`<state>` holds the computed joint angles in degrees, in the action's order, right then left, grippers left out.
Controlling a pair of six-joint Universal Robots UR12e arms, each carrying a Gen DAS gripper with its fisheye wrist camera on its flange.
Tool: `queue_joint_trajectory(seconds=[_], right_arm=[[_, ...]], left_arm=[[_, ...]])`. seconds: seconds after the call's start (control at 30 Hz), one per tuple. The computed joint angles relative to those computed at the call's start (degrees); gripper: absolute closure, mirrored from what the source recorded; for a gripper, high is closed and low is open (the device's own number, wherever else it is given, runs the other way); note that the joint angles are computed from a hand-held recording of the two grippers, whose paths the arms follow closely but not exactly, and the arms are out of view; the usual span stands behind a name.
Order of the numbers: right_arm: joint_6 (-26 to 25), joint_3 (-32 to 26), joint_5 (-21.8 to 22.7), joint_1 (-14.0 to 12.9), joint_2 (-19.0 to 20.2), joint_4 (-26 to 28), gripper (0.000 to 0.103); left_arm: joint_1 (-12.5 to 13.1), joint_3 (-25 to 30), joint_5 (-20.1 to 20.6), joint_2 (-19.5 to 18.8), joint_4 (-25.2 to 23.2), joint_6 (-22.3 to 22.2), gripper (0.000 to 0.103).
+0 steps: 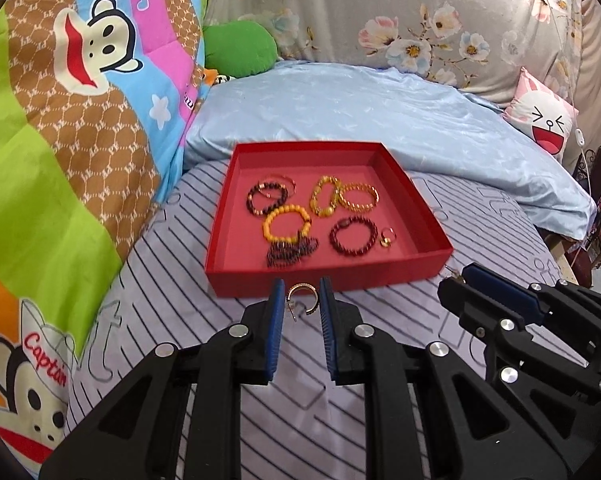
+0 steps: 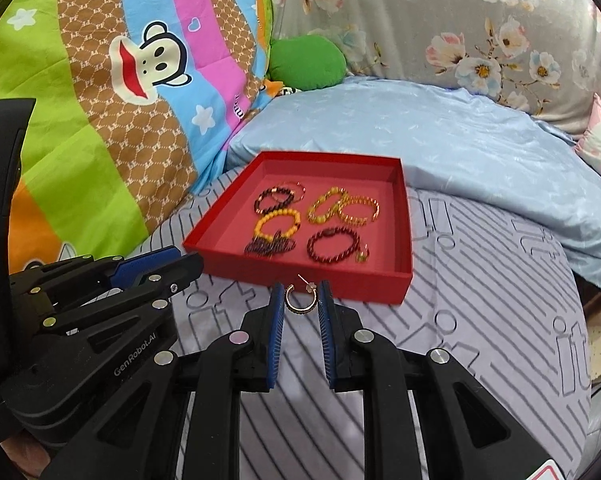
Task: Organize jewelry
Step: 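Carry both hoop earrings into the red tray while both tools open to release them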
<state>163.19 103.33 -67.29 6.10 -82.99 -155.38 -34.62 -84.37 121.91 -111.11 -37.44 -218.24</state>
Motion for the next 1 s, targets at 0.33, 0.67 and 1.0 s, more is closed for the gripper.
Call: queue_joint_trajectory(seconds=[0.33, 0.67, 1.0], right_arm=[[2.21, -8.67, -0.1, 0.48, 6.54, 2.04, 0.087], [3.23, -15.2, -2.27, 1.54, 12.11, 3.73, 0.087], [3.51, -19.14, -4.47, 2.52, 15.86, 5.68, 0.087]], left_arm=[[3.01, 6.19, -0.47, -3.83, -0.79, 3.95, 0.086], [5.46, 11.21, -1.17, -7.47, -2.48, 4.57, 0.086], [7.11, 13.57, -2.11, -9.79, -4.44, 4.54, 0.086]])
